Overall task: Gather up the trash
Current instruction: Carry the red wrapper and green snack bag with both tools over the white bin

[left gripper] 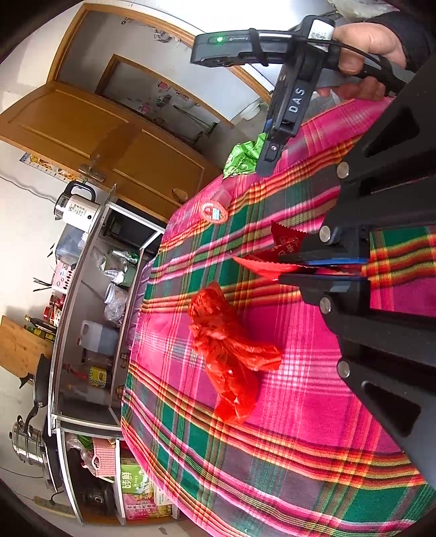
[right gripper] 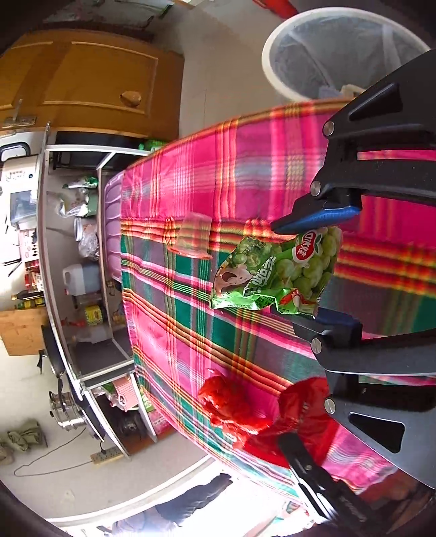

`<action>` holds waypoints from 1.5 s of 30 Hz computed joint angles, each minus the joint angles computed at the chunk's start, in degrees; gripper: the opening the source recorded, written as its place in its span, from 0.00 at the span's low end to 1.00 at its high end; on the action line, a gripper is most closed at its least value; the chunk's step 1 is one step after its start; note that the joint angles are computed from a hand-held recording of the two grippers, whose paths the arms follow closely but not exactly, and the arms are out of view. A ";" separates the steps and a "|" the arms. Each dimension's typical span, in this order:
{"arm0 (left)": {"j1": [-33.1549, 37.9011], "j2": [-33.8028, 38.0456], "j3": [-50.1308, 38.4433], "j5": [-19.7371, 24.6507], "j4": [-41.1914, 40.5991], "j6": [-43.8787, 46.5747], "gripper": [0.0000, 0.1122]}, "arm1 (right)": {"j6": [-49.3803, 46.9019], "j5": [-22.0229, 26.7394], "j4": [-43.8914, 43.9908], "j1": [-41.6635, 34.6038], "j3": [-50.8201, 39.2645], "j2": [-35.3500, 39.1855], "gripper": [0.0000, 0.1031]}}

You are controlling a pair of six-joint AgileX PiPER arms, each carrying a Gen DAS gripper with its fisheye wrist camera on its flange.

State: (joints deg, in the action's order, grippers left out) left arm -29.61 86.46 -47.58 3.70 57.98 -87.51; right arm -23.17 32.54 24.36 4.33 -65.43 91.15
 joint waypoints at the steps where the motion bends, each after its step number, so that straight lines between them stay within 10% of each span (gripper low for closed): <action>1: -0.56 -0.17 -0.28 0.48 -1.12 1.07 0.04 | -0.76 0.25 0.66 -0.63 0.80 -0.93 0.41; 22: -13.84 5.64 -15.19 7.97 -15.75 19.24 0.04 | -15.17 6.72 10.80 -20.51 12.02 -16.17 0.41; 45: -21.63 21.90 -39.45 14.80 -38.66 45.12 0.04 | -29.06 12.86 19.07 -42.07 12.46 -14.50 0.41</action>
